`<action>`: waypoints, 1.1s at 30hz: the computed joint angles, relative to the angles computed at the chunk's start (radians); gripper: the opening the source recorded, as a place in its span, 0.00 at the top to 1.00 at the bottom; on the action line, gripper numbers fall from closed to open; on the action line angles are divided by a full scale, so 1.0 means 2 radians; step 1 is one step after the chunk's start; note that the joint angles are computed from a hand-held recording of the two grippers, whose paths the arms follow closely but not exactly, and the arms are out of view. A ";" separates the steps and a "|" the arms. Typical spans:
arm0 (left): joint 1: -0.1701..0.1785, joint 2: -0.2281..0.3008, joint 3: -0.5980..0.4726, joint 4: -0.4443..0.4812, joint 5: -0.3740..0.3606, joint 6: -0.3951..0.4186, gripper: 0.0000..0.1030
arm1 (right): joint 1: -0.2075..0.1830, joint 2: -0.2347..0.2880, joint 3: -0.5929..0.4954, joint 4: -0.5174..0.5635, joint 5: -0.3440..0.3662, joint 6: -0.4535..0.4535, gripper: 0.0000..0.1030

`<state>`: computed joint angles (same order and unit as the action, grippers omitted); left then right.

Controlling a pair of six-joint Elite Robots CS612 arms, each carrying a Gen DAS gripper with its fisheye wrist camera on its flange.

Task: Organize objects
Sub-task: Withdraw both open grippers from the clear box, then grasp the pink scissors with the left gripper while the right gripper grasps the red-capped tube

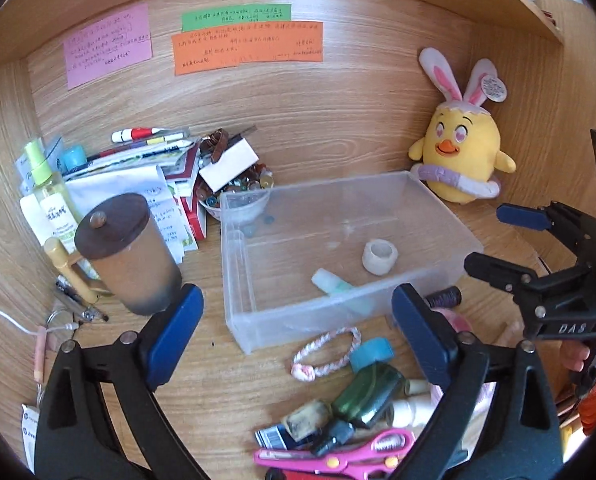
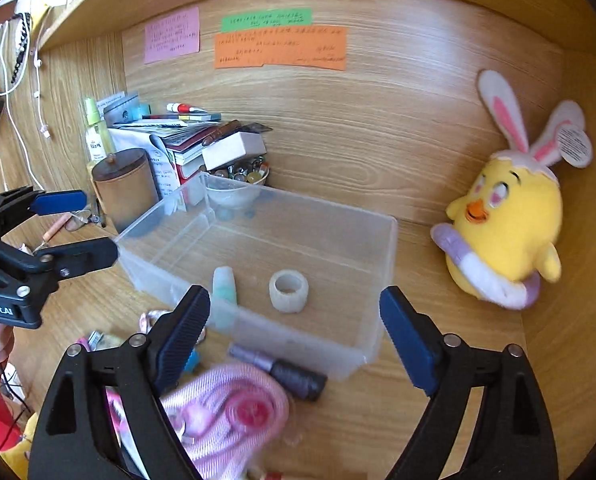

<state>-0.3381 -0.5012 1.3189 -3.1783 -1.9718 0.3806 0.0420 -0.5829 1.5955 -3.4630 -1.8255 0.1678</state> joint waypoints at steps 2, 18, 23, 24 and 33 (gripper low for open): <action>0.003 -0.004 0.010 0.003 -0.004 0.005 0.06 | 0.002 -0.003 0.014 -0.009 -0.005 0.003 0.17; 0.008 -0.013 0.078 0.031 0.028 -0.023 0.06 | -0.003 -0.011 0.097 -0.009 -0.008 0.097 0.16; 0.002 -0.022 0.113 -0.006 0.066 -0.017 0.06 | -0.003 -0.009 0.109 -0.014 -0.007 0.097 0.16; 0.000 -0.022 0.119 -0.020 0.074 -0.018 0.06 | -0.003 -0.008 0.108 -0.015 -0.008 0.098 0.16; -0.015 -0.012 0.137 -0.093 0.137 0.005 0.03 | -0.002 -0.001 0.091 0.000 0.005 0.084 0.16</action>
<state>-0.3674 -0.5251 1.5928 -3.3643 -1.6980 0.3905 0.0381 -0.5841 1.7776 -3.4636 -1.8162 0.3365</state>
